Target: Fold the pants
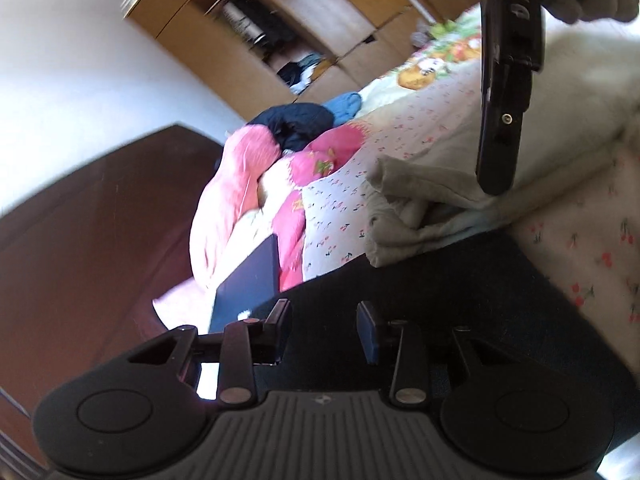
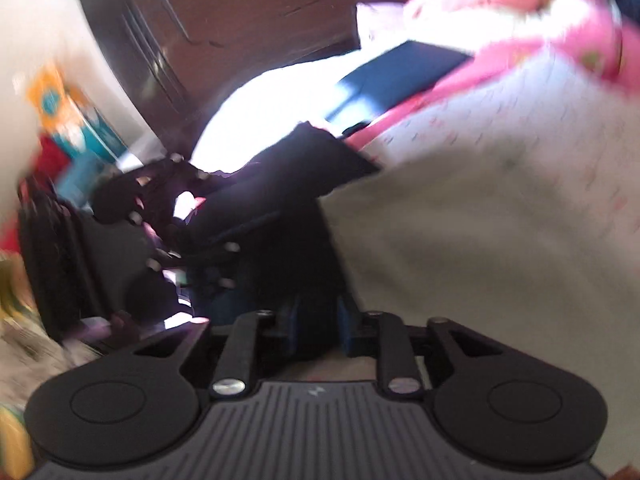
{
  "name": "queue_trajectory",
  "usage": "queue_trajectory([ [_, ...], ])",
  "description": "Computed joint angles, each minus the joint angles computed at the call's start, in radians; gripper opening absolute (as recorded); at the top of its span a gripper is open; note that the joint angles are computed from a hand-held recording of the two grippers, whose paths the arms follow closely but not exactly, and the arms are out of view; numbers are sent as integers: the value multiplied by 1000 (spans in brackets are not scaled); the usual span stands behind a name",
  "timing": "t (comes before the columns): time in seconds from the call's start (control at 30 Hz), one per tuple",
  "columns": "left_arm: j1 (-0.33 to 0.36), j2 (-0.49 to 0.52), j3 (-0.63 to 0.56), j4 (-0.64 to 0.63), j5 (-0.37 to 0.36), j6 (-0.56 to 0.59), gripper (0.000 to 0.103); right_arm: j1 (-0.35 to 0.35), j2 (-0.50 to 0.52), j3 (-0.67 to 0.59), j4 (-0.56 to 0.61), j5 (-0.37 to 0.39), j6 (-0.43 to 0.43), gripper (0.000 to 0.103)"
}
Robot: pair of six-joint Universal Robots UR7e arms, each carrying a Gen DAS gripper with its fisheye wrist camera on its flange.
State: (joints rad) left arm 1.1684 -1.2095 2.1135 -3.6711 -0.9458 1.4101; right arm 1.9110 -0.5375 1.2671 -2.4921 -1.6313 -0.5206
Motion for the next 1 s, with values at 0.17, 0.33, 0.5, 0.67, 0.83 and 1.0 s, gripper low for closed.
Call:
queue_trajectory([
  [0.17,-9,-27,11,69,-27,-141,50,-15,60,-124,-123,-113,45,27],
  [0.33,-18,-43,14,95,-58,-195,51,-25,182,-345,32,-183,-60,38],
  [0.5,-13,-41,8,122,-78,-233,52,-24,241,-436,128,-185,-94,38],
  [0.67,-9,-25,-4,119,-92,-244,52,-13,239,-417,92,-223,-73,1],
  [0.83,-14,-19,-3,91,-135,-250,52,-14,212,-387,-2,-198,-35,1],
  [1.0,-28,24,-28,9,-215,-252,53,-10,276,-497,107,-248,-50,3],
])
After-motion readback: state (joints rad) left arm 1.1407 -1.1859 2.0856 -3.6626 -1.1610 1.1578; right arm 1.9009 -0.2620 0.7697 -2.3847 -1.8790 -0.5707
